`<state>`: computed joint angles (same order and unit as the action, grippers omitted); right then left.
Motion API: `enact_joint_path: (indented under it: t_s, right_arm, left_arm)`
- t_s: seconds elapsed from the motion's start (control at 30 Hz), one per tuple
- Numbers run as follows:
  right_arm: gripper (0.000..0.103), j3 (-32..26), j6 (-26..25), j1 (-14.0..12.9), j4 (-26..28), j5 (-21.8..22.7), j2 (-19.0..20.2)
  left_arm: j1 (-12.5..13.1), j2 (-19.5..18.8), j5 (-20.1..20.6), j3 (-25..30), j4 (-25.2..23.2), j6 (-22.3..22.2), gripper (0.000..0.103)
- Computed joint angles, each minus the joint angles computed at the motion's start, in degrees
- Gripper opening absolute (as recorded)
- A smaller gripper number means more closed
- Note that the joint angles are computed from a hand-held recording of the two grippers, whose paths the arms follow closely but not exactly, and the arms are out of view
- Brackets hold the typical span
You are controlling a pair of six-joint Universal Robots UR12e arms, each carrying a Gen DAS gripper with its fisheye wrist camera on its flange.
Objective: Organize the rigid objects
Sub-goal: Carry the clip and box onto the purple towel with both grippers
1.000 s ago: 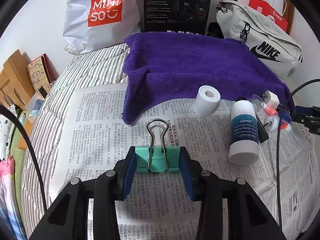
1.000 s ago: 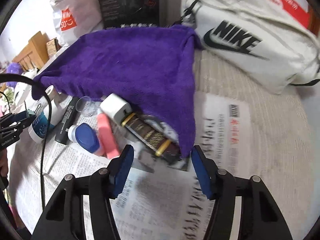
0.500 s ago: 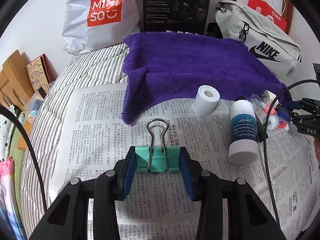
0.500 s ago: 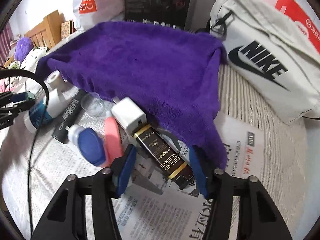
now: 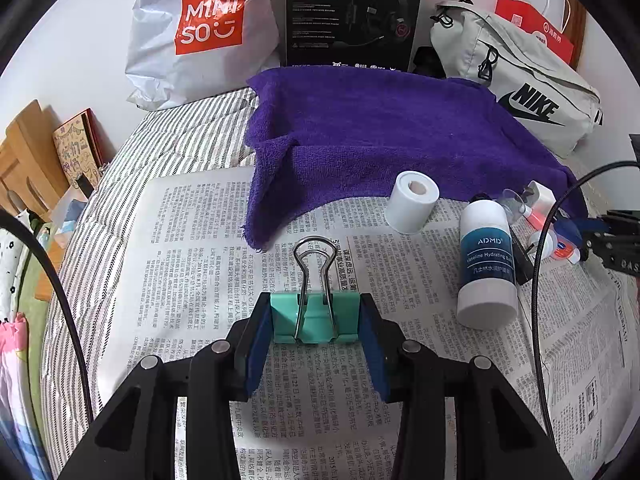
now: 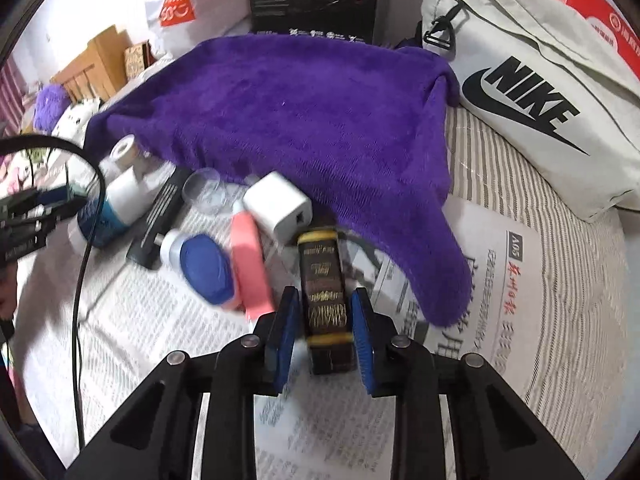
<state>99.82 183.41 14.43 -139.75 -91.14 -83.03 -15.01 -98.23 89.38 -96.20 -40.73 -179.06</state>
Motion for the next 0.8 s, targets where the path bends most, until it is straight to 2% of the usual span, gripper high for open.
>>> enact_joint_path:
  t_s: [0.1,0.2,0.57,0.63,0.7,0.8]
  right_arm:
    - [0.024,-0.3,-0.3,0.3,-1.0,-0.8,0.6]
    - [0.024,-0.9,-0.9,0.7,1.7,-1.3,0.4]
    - [0.023,-1.3,-2.1,1.8,4.1,-4.5,0.1]
    - [0.023,-0.8,-1.6,1.8,3.1,-4.3,-0.1]
    - [0.023,-0.5,0.5,1.0,3.1,-2.3,-0.4]
    - [0.023,0.1,2.2,0.9,2.8,-3.4,-1.2]
  left_arm:
    - [0.0,0.0,-0.1,0.0,-0.1,-0.1,0.039]
    - [-0.1,0.0,0.2,0.2,-0.6,0.5,0.039]
    - [-0.4,-0.1,1.0,0.2,-0.5,0.6,0.040]
    - [-0.3,-0.1,0.8,0.2,-0.4,0.5,0.040]
    - [-0.1,-0.1,0.2,0.4,-0.7,-0.2,0.039]
    - [0.2,0.2,-0.9,0.8,-2.7,0.0,0.039]
